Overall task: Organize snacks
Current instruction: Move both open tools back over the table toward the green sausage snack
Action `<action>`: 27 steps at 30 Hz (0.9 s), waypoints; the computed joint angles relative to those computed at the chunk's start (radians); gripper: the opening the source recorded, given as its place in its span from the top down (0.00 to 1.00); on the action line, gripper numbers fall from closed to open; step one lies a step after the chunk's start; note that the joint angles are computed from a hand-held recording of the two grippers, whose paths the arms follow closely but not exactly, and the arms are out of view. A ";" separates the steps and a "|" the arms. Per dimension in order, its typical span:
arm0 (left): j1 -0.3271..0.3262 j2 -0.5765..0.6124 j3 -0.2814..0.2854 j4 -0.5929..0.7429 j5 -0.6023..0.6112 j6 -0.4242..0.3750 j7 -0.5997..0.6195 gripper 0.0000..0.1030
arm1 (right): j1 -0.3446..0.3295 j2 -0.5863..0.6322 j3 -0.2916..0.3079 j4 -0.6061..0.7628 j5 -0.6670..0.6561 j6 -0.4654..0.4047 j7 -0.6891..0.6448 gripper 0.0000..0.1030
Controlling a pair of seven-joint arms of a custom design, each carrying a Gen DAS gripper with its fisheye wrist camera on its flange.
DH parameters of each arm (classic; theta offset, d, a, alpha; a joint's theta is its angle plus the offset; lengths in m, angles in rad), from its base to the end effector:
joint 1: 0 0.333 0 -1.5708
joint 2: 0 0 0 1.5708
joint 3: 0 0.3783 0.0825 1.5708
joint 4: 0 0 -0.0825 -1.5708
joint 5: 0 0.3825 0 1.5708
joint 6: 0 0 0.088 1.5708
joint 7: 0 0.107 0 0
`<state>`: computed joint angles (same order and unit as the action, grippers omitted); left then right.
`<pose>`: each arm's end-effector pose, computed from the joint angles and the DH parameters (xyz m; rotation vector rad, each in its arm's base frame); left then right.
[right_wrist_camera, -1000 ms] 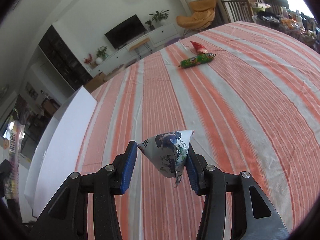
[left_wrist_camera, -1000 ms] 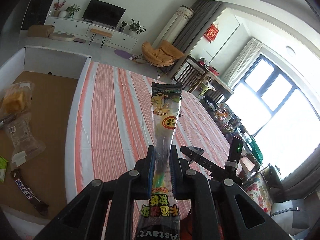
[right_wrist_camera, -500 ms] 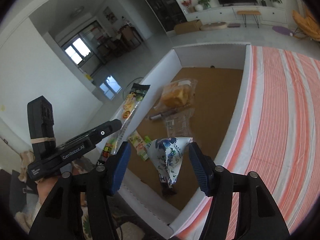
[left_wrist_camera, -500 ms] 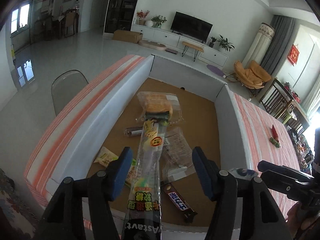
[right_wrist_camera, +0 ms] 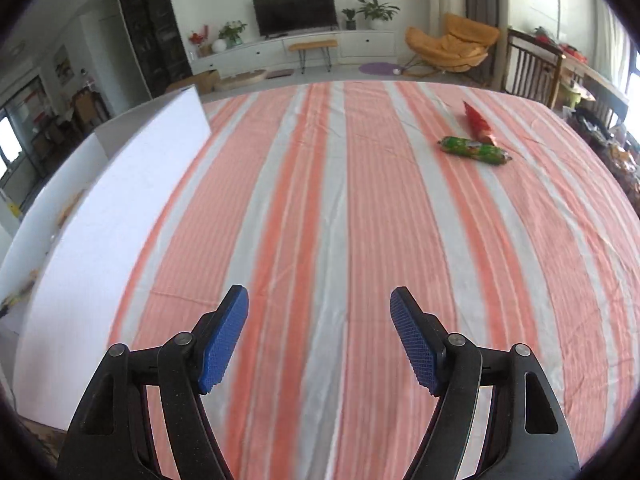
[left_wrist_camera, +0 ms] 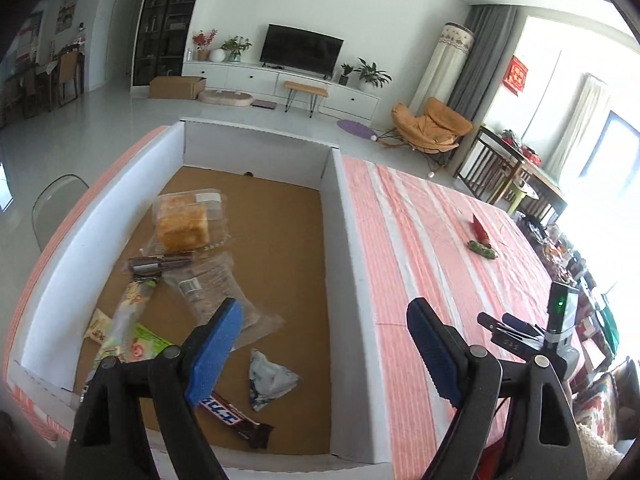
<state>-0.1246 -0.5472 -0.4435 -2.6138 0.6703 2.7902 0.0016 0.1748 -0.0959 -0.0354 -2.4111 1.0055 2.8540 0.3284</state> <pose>0.3049 -0.2558 0.5303 -2.0956 1.3660 -0.9718 0.4981 0.0235 0.4537 -2.1253 1.2912 -0.4420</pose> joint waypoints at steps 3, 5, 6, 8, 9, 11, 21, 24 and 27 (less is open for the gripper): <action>0.003 0.145 -0.048 0.114 0.048 0.082 0.020 0.09 | -0.033 0.067 -0.031 0.022 0.138 0.110 -0.110 0.26; -0.002 0.265 -0.077 0.204 0.093 0.113 0.027 0.06 | -0.065 0.085 -0.037 0.038 0.248 0.124 -0.135 0.24; -0.017 0.328 -0.079 0.247 0.108 0.121 0.035 0.06 | -0.091 0.086 -0.045 0.055 0.236 0.072 -0.073 0.25; -0.033 0.450 -0.083 0.336 0.171 0.137 0.027 0.06 | -0.116 0.080 -0.047 0.078 0.321 0.044 -0.094 0.26; -0.037 0.511 -0.092 0.391 0.242 0.114 -0.007 0.06 | -0.119 0.079 -0.039 0.075 0.330 0.083 -0.081 0.26; -0.073 0.619 -0.084 0.488 0.332 0.012 -0.035 0.06 | -0.130 0.089 -0.034 0.078 0.278 0.085 0.004 0.26; -0.219 0.923 0.063 0.724 0.295 -0.249 0.073 0.06 | -0.159 0.128 -0.018 0.096 0.200 0.087 0.107 0.24; -0.268 0.931 0.120 0.728 0.323 -0.270 0.061 0.05 | -0.154 0.134 -0.006 0.091 0.178 0.123 0.108 0.22; -0.309 0.924 0.165 0.718 0.339 -0.259 0.043 0.04 | -0.156 0.135 -0.003 0.090 0.168 0.122 0.111 0.21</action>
<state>-0.4335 0.3770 -0.2783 -1.8957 1.0090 2.5314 0.0450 0.0186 0.0390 -0.0385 -2.3210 1.1740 2.9763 0.4389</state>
